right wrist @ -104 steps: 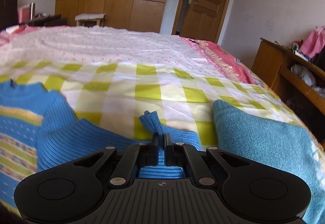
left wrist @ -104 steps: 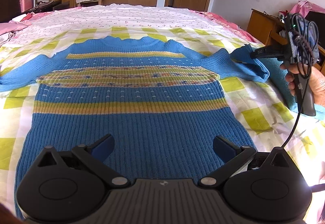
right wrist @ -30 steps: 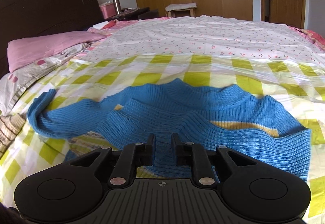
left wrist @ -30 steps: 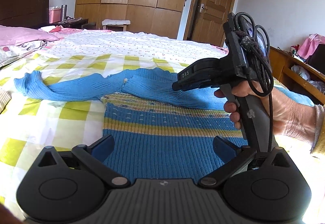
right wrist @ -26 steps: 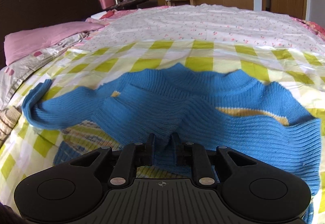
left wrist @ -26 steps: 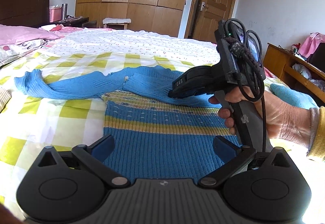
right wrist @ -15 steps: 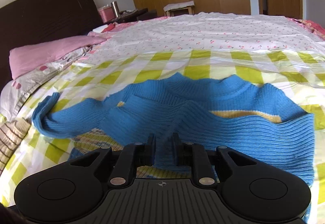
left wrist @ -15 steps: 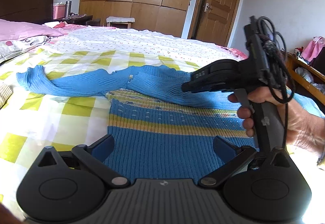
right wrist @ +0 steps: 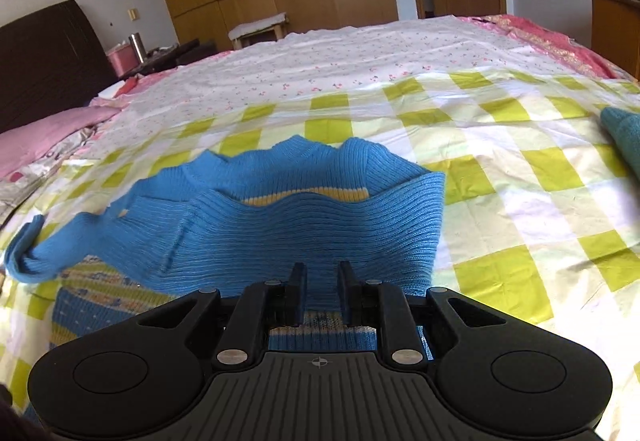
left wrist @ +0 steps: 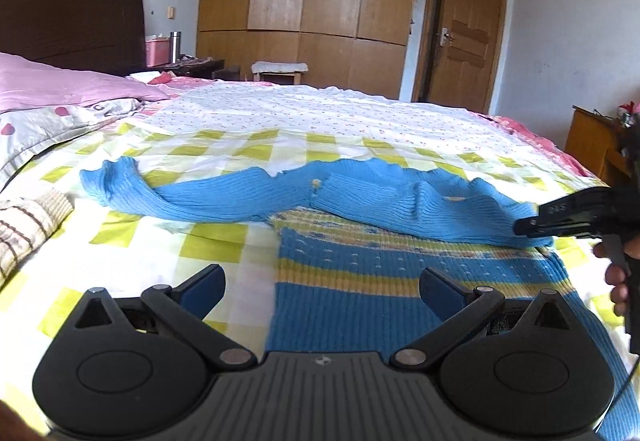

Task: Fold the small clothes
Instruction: 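Grasp the other sleeve cuff with the left gripper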

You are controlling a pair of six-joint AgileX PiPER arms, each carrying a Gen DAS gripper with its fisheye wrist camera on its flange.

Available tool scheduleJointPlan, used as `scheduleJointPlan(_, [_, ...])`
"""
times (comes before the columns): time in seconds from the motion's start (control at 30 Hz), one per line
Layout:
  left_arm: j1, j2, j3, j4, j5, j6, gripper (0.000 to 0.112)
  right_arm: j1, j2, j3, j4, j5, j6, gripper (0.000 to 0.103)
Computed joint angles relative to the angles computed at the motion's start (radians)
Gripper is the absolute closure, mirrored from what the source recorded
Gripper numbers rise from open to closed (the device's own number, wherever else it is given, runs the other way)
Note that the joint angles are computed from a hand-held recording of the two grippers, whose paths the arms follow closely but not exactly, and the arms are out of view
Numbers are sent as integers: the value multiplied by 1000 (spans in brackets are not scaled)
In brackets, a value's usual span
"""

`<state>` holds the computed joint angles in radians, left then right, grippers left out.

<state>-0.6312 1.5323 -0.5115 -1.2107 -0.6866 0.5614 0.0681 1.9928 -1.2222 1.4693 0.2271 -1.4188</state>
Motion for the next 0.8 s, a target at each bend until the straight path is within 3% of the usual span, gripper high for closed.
scheduleJointPlan(0.07, [49,-9,-8,-11,10,21,9,-17,-45,69,139,45,-167,84])
scheduleJointPlan(0.13, [120,-19,-25,-22,31,41,9,-37,-84,129,183,96,-238,83])
scheduleJointPlan(0.33, [336,39,-165,-93,75,231,9,-97,-156,269,230,234,-323,82])
scheduleJointPlan(0.43, [391,121,-269,-149,59,362,10,-115,-147,268,169,275,-249,80])
scheduleJointPlan(0.6, [469,257,-423,-229,76,493,29,-132,-127,247,114,329,-199,80])
scheduleJointPlan(0.73, [522,355,-547,-420,105,666,62,-142,-119,234,87,354,-176,80])
scheduleJointPlan(0.8, [544,392,-594,-523,99,733,72,-149,-117,228,82,366,-165,80])
